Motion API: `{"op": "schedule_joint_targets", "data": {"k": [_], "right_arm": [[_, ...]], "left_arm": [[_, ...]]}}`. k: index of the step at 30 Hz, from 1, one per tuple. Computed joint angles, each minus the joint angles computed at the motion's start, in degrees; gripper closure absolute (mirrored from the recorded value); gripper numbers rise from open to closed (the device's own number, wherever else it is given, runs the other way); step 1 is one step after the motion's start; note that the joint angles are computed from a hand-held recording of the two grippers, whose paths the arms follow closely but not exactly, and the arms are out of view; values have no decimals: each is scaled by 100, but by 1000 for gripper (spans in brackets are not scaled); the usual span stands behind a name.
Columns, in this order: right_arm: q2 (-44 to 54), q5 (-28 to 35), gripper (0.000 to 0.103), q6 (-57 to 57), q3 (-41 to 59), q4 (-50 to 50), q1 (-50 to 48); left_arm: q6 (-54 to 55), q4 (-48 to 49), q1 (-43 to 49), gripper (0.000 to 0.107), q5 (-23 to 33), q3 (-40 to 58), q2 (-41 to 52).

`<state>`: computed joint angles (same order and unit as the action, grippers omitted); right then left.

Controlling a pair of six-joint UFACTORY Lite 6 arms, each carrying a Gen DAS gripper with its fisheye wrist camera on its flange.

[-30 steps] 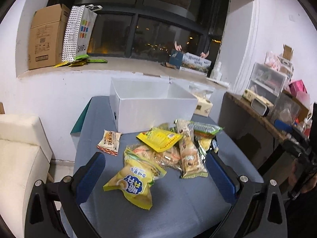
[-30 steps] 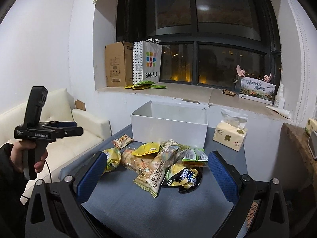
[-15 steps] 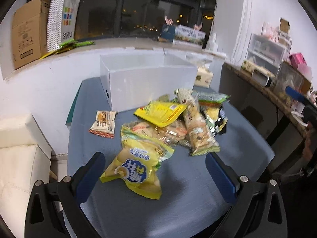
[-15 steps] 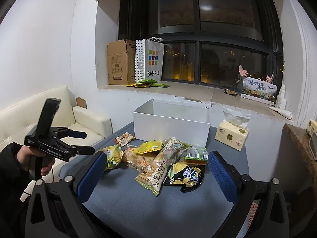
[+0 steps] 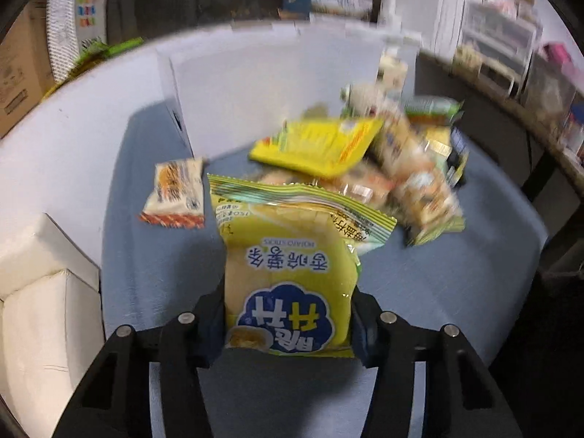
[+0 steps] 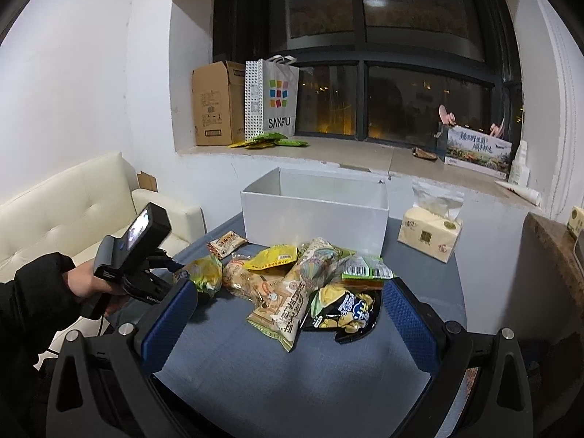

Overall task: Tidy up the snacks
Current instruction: 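Grasp the yellow potato-chip bag with the left gripper while the right gripper grasps a printed snack bag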

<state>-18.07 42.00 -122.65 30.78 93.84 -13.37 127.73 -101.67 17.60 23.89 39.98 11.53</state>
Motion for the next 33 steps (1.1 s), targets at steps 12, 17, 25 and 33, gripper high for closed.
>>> {"op": "schedule_joint_targets", "data": {"k": [12,17,25,33], "right_arm": [[2318,-649,0,1638,1987,-888,1133],[4222,-962,0,3199,3874,-1725,1940],[6310,-2466,49,5650,5880,-3855,2578],[5065,-1019,76,3157,4435,-1597,1604]], "left_arm": [[-1425,1297,2410,51,2527,-1489,-3276],[-1405,1347,2692,51,2818,-1467,-3223],[-1243,1180,2674,51,2870,-1437,-2758],[-1441,1096,2480,51,3133,-1086,-2302]]}}
